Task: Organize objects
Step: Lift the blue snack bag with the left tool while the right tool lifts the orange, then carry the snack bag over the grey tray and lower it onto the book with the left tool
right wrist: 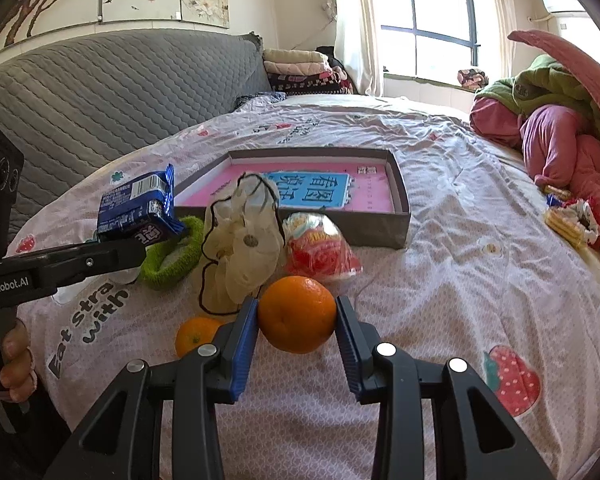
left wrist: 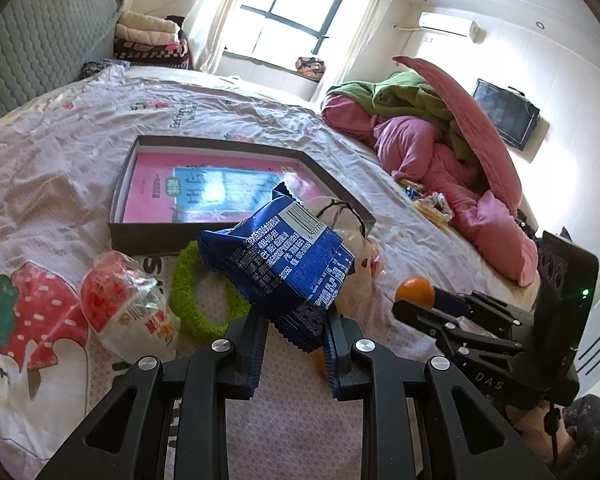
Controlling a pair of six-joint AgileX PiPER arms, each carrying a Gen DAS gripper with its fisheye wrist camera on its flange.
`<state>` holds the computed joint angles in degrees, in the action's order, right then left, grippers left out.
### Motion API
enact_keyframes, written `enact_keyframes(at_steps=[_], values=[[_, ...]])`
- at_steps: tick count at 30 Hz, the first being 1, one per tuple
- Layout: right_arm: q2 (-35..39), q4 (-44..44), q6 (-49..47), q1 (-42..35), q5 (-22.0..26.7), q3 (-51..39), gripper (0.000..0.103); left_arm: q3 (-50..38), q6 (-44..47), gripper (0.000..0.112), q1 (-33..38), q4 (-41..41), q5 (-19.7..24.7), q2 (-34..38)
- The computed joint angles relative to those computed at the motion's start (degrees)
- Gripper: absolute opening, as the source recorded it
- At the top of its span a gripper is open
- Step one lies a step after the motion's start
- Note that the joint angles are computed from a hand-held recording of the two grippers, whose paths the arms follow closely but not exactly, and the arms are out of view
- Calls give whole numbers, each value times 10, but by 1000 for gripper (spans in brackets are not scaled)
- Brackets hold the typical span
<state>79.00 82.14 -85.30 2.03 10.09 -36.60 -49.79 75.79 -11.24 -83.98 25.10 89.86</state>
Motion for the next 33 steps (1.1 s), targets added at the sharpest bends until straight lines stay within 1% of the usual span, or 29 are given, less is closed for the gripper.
enact_keyframes(at_steps=[3, 12, 16, 25, 29, 32, 33], values=[[-3, -24, 20, 3, -6, -9, 39, -4, -2, 25, -2, 2, -12, -2], [12, -92, 77, -14, 16, -51, 39, -28, -27, 25, 5, 20, -23, 10], [27, -106, 88, -22, 28, -69, 39, -41, -38, 25, 7, 30, -29, 19], [52, -154, 129, -25, 33, -102, 39, -75, -67, 25, 7, 52, -41, 48], [66, -197, 169, -18, 29, -126, 39, -87, -84, 25, 6, 66, -46, 58], [77, -197, 168, -18, 30, -144, 39, -92, -90, 25, 3, 71, -60, 62], [80, -183, 154, -19, 29, -147, 39, -93, -90, 25, 2, 71, -61, 63]])
